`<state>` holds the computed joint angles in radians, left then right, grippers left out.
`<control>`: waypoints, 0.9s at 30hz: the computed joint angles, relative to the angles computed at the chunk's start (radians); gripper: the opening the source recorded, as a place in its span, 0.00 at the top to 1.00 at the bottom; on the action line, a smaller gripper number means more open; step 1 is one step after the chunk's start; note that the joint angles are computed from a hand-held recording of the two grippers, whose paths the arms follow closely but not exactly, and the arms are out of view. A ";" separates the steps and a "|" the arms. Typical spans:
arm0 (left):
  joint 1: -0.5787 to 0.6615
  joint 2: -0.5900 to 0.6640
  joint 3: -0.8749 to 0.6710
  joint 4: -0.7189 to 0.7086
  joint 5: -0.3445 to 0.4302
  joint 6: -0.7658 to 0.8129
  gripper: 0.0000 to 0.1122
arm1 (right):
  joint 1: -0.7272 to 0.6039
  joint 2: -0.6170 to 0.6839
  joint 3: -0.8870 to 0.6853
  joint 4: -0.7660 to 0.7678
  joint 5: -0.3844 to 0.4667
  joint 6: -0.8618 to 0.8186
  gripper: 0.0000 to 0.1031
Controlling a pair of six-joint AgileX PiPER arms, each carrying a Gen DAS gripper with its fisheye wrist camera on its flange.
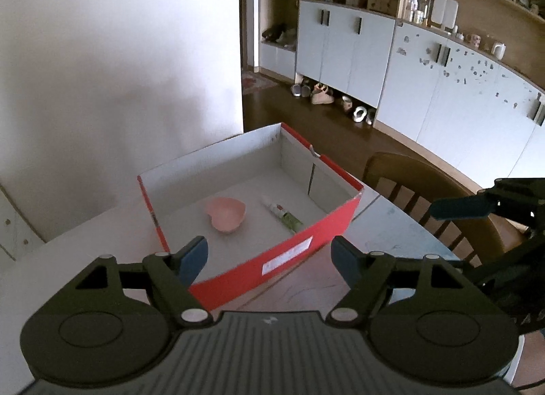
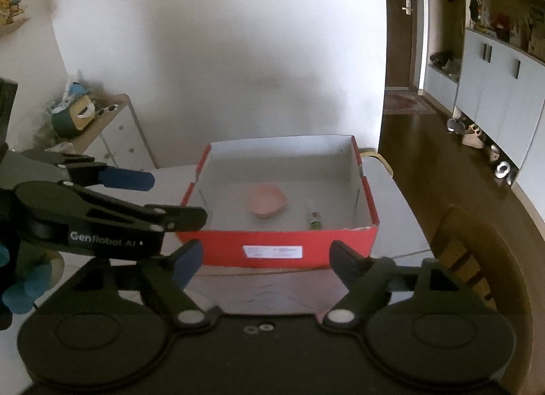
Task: Organize rigid objects
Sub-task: 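Withdraw both tools from the box back toward the table items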
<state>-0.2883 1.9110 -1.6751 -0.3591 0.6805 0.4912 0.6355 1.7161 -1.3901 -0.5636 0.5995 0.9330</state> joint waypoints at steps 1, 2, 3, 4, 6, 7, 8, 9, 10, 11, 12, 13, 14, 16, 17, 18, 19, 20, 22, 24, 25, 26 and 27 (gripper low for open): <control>0.003 -0.021 0.035 -0.011 -0.015 0.014 0.29 | 0.012 -0.015 0.019 -0.020 -0.004 0.027 0.18; 0.005 -0.042 0.072 -0.024 -0.034 0.028 0.29 | 0.021 -0.027 0.036 -0.032 -0.009 0.046 0.17; 0.009 -0.066 0.107 -0.031 -0.048 0.039 0.29 | 0.029 -0.040 0.052 -0.045 -0.012 0.063 0.16; 0.012 -0.087 0.142 -0.047 -0.066 0.061 0.28 | 0.042 -0.054 0.071 -0.068 -0.015 0.094 0.15; 0.021 -0.127 0.207 -0.085 -0.092 0.108 0.27 | 0.068 -0.088 0.116 -0.116 -0.030 0.150 0.12; 0.027 -0.142 0.228 -0.103 -0.095 0.125 0.27 | 0.079 -0.100 0.132 -0.134 -0.033 0.170 0.11; 0.034 -0.157 0.249 -0.120 -0.098 0.144 0.27 | 0.099 -0.113 0.149 -0.168 -0.028 0.207 0.10; 0.039 -0.176 0.281 -0.143 -0.109 0.173 0.27 | 0.114 -0.124 0.163 -0.198 -0.026 0.237 0.10; 0.040 -0.191 0.303 -0.152 -0.120 0.188 0.27 | 0.133 -0.129 0.172 -0.228 -0.020 0.267 0.09; 0.041 -0.211 0.334 -0.161 -0.136 0.205 0.27 | 0.156 -0.139 0.188 -0.269 -0.012 0.311 0.08; 0.042 -0.230 0.360 -0.175 -0.147 0.226 0.27 | 0.173 -0.146 0.199 -0.298 -0.005 0.343 0.07; 0.045 -0.248 0.385 -0.196 -0.155 0.253 0.27 | 0.190 -0.154 0.212 -0.324 0.000 0.372 0.07; 0.047 -0.266 0.411 -0.216 -0.163 0.276 0.27 | 0.208 -0.163 0.226 -0.354 0.007 0.406 0.06; 0.051 -0.299 0.454 -0.255 -0.176 0.320 0.27 | 0.247 -0.182 0.255 -0.416 0.025 0.481 0.05; 0.053 -0.313 0.474 -0.273 -0.182 0.340 0.26 | 0.264 -0.188 0.265 -0.438 0.033 0.509 0.04; 0.056 -0.327 0.492 -0.289 -0.184 0.358 0.25 | 0.282 -0.195 0.277 -0.459 0.044 0.539 0.04; 0.061 -0.341 0.511 -0.315 -0.186 0.384 0.23 | 0.296 -0.200 0.286 -0.474 0.052 0.562 0.03; 0.067 -0.351 0.527 -0.344 -0.185 0.413 0.21 | 0.314 -0.205 0.298 -0.489 0.064 0.587 0.03; 0.078 -0.379 0.568 -0.397 -0.190 0.467 0.18 | 0.339 -0.211 0.316 -0.506 0.082 0.623 0.03; 0.098 -0.400 0.601 -0.454 -0.177 0.529 0.17 | 0.364 -0.218 0.339 -0.512 0.090 0.662 0.03; 0.110 -0.409 0.619 -0.484 -0.170 0.563 0.16 | 0.376 -0.220 0.351 -0.516 0.095 0.681 0.03; 0.120 -0.416 0.639 -0.515 -0.167 0.598 0.09 | 0.393 -0.220 0.364 -0.523 0.105 0.703 0.03; 0.133 -0.423 0.662 -0.550 -0.165 0.640 0.08 | 0.409 -0.220 0.379 -0.531 0.114 0.722 0.03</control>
